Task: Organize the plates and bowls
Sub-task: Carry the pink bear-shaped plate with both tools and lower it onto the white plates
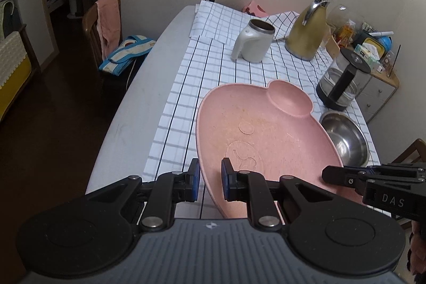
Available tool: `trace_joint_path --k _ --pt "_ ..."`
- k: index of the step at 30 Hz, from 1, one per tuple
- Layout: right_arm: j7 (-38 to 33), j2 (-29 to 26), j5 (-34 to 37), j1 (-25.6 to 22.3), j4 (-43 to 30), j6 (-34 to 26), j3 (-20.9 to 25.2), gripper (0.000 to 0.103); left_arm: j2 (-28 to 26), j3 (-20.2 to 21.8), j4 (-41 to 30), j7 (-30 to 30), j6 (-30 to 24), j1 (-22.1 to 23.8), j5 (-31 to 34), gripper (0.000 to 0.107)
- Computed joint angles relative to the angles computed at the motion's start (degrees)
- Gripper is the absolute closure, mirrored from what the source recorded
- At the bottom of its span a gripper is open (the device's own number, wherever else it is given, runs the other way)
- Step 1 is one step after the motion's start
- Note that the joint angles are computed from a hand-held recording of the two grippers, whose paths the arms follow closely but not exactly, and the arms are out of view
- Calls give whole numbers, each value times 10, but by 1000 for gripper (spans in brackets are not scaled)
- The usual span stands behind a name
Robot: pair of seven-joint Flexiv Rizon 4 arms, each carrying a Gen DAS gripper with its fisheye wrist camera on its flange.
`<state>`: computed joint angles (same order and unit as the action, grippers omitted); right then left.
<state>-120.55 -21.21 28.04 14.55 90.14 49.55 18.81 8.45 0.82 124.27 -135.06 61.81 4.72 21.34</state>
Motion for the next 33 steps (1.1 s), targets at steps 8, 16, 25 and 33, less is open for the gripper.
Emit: trace_joint_path --k 8,16,25,33 --pt "-85 61 38 -23 72 -23 4 91 70 -40 53 -100 -57 -15 41 91" --pt "-168 100 68 -17 138 -51 -12 91 134 -72 140 -189 -72 -23 37 91" --pt "-262 123 80 3 219 -13 -17 91 128 -108 189 -278 -77 -37 52 91" --pt "-278 101 69 15 233 13 -19 91 85 -105 188 -306 -56 -46 70 91"
